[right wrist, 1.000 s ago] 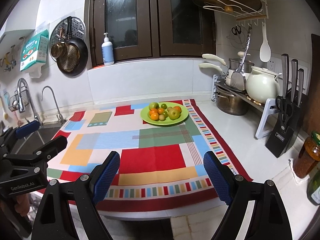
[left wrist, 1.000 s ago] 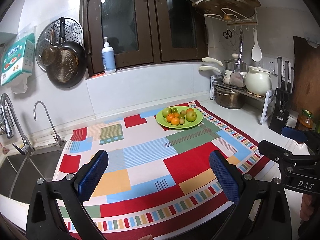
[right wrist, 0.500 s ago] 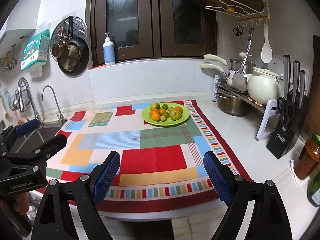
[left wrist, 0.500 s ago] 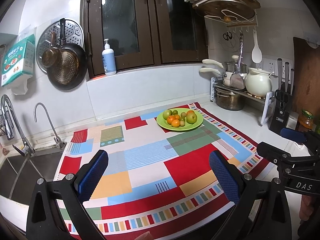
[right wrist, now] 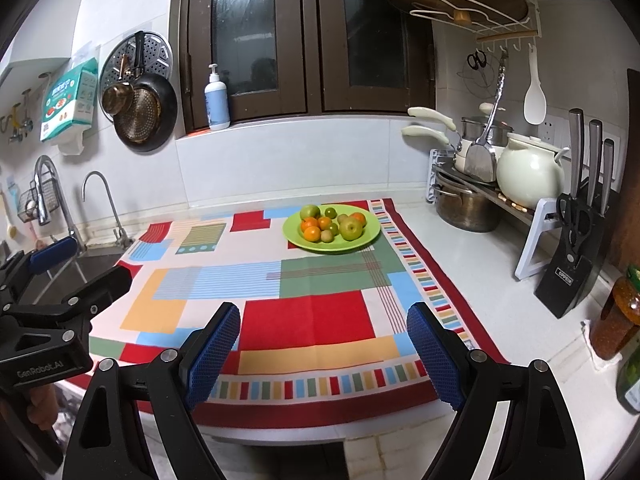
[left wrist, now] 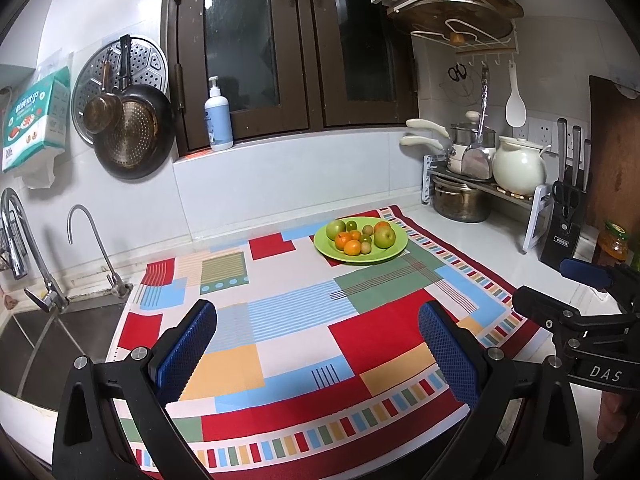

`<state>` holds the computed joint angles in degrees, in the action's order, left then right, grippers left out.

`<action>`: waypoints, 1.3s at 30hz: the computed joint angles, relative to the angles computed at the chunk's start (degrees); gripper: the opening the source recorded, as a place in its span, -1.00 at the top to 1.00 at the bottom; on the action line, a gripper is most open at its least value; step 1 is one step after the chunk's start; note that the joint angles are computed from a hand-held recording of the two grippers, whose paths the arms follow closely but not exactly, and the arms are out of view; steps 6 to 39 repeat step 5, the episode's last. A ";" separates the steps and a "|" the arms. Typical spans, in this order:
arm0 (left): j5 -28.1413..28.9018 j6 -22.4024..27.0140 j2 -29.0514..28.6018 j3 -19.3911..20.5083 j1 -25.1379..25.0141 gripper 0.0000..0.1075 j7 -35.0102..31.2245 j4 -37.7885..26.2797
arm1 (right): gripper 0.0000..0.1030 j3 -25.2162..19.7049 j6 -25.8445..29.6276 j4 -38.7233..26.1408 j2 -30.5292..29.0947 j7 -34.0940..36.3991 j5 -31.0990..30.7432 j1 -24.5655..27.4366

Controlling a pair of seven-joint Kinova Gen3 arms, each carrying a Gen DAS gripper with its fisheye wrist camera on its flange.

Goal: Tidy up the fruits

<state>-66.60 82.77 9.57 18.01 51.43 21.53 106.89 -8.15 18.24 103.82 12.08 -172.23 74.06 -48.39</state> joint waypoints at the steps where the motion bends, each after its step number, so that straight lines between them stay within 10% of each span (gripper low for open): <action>1: 0.02 -0.17 -0.01 -0.04 -0.09 -0.91 -0.15 -0.02 | -0.67 0.00 -0.07 -0.11 0.12 0.11 -0.06 0.06; 39: -0.04 -0.42 -0.06 -0.11 -0.21 -0.91 -0.19 0.07 | -0.67 0.27 -0.70 -0.82 0.67 1.95 -1.73 0.33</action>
